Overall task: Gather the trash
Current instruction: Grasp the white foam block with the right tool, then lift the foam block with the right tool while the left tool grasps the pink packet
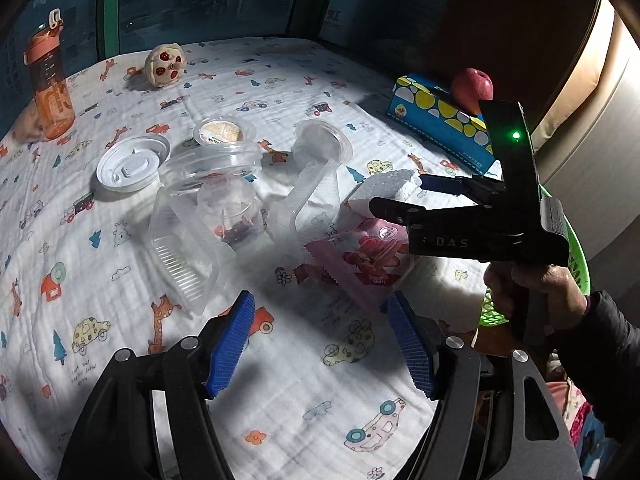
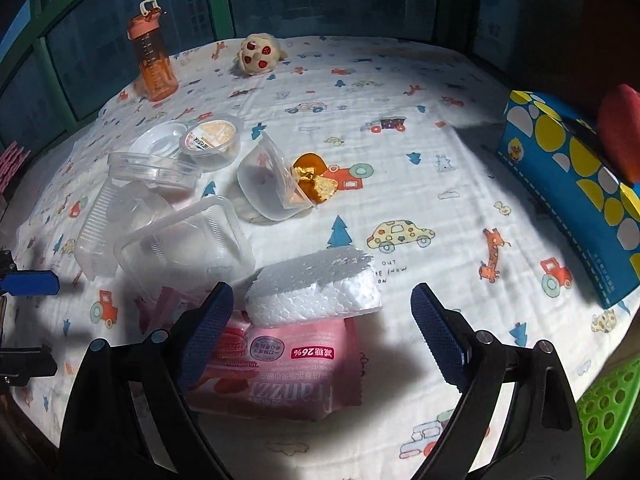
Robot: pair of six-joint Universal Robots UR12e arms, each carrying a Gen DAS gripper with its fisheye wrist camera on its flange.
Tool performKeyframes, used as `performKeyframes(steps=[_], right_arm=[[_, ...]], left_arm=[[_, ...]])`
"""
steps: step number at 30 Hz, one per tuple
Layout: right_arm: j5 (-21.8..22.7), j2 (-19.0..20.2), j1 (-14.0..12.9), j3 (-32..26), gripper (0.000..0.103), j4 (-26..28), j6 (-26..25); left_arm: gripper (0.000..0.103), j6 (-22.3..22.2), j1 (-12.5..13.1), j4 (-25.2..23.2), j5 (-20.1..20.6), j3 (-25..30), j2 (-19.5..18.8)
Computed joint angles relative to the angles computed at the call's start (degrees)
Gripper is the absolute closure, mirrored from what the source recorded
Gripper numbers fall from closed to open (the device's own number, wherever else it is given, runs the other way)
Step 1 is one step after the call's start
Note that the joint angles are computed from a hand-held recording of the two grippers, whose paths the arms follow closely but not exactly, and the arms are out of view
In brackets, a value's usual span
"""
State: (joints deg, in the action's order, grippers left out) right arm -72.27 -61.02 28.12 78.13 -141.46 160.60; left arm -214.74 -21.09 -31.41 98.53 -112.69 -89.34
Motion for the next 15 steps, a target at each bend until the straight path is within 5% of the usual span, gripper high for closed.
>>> performKeyframes(steps=[4, 13, 15], right_arm=[[1.6, 0.1, -0.4, -0.4, 0.037, 1.5, 1.3], [3.7, -2.6, -2.4, 2.4, 0.038, -2.4, 5.5], [4.4, -3.9, -3.2, 3.8, 0.038, -3.8, 7.0]], left_arm=[[0.036, 1.3, 0.0, -0.2, -0.5, 0.7, -0.7], [0.036, 7.0, -0.1, -1.5, -2.0, 3.4, -3.1], [0.027, 9.2, -0.1, -2.0, -2.4, 4.5, -4.1]])
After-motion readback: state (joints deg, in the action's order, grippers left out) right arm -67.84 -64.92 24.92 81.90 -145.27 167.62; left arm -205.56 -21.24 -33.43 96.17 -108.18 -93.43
